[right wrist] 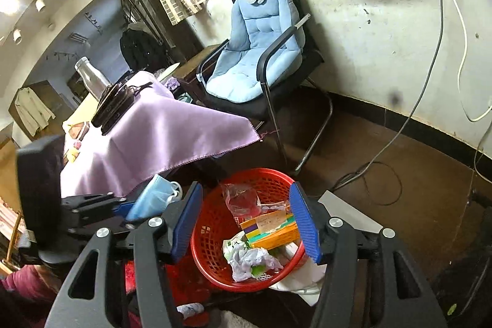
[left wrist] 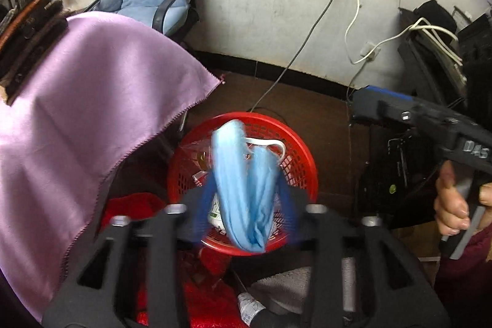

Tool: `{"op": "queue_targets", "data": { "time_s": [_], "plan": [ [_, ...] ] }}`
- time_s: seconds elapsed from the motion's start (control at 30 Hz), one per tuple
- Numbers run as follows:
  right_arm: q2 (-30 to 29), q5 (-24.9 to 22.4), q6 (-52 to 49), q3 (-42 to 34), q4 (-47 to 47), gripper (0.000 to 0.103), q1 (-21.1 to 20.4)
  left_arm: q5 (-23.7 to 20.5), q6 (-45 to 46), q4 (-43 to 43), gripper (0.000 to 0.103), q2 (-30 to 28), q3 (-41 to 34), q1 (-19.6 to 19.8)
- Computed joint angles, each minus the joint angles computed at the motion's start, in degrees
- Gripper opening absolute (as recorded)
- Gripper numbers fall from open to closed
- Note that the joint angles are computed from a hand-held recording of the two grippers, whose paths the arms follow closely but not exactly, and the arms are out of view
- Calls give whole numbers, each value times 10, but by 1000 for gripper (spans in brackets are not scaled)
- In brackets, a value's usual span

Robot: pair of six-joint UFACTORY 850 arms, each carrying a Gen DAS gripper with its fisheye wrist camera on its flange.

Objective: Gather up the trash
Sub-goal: 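Move both open grippers back over the table toward the yellow toy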

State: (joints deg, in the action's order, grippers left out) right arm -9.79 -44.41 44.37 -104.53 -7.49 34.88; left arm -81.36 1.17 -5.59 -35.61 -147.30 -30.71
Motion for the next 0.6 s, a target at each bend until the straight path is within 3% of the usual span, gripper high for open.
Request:
{"op": "queue_targets", "data": {
  "time_s": [0.03,0.07,0.37,0.6],
  "plan": [
    [-1,1,-6,-1,6,58,-4,10,-1,6,72,10,18,-1],
    [0,3,-6,-1,8,58,-3,28,-2,14,81,26,45,-4],
    [5,9,-2,-7,5,59,3,88,-16,99,92,88,118,-27],
    [-23,-11,-14,-70,-20,65,28,134,-41,140,94,135,158,-28]
  ]
}}
